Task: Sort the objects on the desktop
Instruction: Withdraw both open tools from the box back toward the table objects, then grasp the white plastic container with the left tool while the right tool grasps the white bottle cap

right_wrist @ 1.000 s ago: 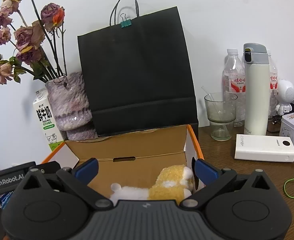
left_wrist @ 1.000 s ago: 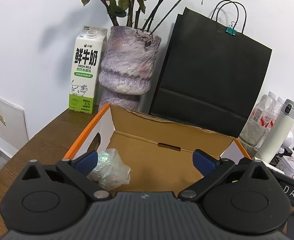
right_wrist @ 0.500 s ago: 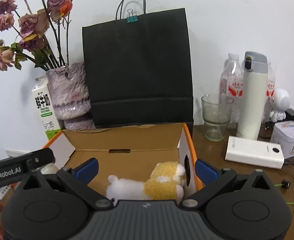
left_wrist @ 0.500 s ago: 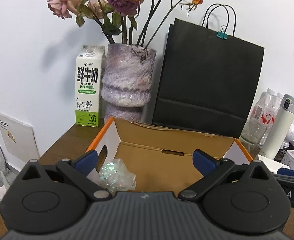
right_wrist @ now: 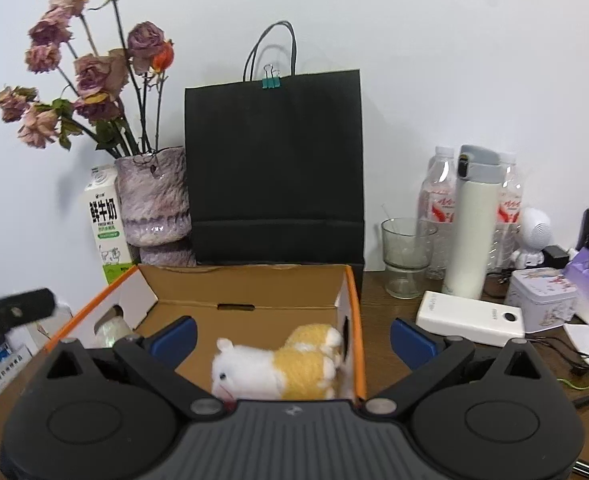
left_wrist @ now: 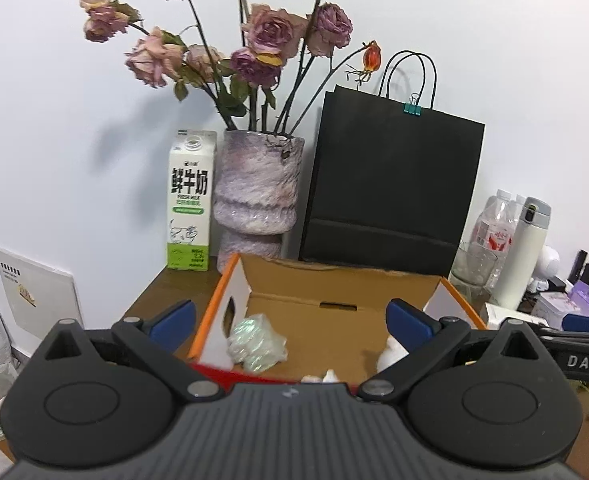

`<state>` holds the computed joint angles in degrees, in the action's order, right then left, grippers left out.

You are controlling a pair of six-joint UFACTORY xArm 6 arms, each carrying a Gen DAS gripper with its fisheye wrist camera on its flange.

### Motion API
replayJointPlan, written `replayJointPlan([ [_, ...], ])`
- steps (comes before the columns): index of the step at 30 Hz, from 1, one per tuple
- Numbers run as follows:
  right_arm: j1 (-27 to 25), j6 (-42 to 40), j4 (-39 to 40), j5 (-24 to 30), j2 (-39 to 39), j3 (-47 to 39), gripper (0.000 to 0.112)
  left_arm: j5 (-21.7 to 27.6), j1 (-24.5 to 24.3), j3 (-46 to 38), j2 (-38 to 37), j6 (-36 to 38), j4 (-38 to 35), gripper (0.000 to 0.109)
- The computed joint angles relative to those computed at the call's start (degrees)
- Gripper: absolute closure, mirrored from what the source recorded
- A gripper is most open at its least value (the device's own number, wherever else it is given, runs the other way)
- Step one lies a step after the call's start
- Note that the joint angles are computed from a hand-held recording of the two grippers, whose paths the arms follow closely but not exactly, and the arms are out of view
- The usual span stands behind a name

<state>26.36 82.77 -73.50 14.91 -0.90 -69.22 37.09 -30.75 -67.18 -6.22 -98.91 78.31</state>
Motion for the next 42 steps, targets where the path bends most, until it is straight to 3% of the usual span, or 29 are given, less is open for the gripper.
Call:
replayJointPlan([
  [8, 0.2, 8.5, -9.3, 0.9, -10.7, 14.3, 0.009, 4.4, -2.2, 13.6, -12.2, -0.7, -0.6, 0.006],
  [13, 1.3, 8.7, -7.2, 1.4, -13.7, 19.6, 0.009, 3.4, -2.1, 19.1, -15.1, -1.5, -5.6, 0.006],
  [18, 3.4, 7.9, -6.2, 2.6, -14.8, 22.3, 0.009, 4.1, -4.3, 21.4, -15.6, -3.3, -5.6, 0.006],
  [27, 6.3, 1.9, -2.3, 6.1, -15.8, 24.3, 0.011, 3.2, -9.3, 19.3, -12.6, -5.3, -3.1, 0.006],
  [35, 4.4, 0.7, -1.0, 3.8, -17.3, 26.0, 0.011, 0.5, -13.3, 13.3, -5.9, -8.1, -0.8, 0.006],
  [42, 3.0, -2.2, 0.0, 1.6, -17.7, 27.2, 0.013, 2.7, -15.5, 7.5, 0.8, -5.5, -3.5, 0.006],
])
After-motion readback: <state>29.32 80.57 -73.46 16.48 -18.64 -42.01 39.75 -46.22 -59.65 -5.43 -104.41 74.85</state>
